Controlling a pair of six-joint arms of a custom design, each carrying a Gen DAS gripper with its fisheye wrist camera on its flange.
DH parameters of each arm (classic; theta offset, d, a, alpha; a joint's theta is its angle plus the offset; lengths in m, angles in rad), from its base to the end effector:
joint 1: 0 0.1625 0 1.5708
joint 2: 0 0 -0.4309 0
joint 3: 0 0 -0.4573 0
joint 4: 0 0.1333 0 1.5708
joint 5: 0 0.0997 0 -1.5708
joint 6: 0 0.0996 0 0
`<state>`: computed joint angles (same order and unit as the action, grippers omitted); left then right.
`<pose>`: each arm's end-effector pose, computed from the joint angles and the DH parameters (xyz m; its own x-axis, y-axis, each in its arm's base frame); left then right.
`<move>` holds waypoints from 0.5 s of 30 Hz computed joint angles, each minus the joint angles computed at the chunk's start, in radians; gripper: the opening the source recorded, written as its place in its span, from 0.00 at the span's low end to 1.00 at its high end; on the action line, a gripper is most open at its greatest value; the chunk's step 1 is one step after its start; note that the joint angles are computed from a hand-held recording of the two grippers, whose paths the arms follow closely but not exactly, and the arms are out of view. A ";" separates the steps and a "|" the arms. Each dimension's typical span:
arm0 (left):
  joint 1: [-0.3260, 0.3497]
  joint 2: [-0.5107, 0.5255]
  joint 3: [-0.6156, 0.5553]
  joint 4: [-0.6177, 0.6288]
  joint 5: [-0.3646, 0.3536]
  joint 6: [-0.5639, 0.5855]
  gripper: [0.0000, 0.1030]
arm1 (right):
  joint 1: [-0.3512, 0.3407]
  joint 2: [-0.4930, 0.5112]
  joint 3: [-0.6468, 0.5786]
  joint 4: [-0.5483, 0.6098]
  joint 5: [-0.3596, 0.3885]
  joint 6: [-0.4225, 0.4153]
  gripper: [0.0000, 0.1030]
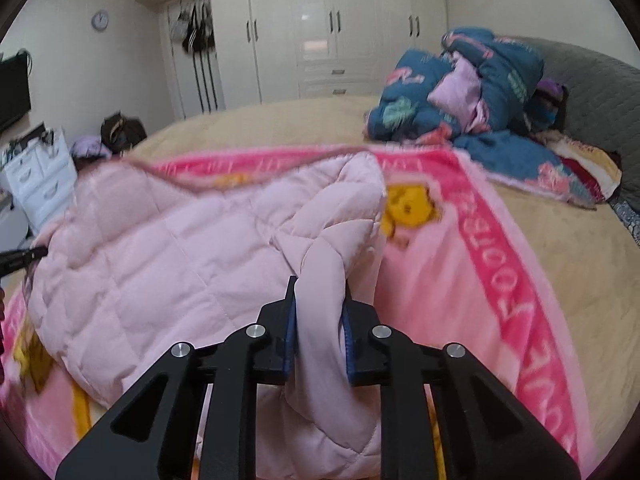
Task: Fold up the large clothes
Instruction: 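Grasp the folded jacket edge with both grippers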
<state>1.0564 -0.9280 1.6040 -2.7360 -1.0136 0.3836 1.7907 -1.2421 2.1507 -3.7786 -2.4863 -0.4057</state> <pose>-0.2035 -0.7381 0.1935 -0.6360 0.4742 -0.6087 0.7250 0.6373 -0.2611 0.1633 -0.4815 0.2894 -0.6764 0.4594 0.5756 -0.3542 0.4823 -0.8012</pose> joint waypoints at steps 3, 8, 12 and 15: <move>-0.007 0.027 -0.062 0.005 -0.011 -0.026 0.07 | 0.002 -0.004 -0.047 0.002 0.010 -0.014 0.16; -0.019 0.089 -0.135 -0.004 0.017 -0.021 0.07 | -0.015 0.017 -0.125 0.033 0.008 -0.017 0.16; -0.014 0.126 -0.165 0.001 0.047 -0.022 0.07 | -0.049 0.034 -0.156 0.071 0.005 0.009 0.16; -0.010 0.146 -0.180 0.008 0.063 -0.021 0.07 | -0.077 0.033 -0.157 0.117 0.014 0.063 0.16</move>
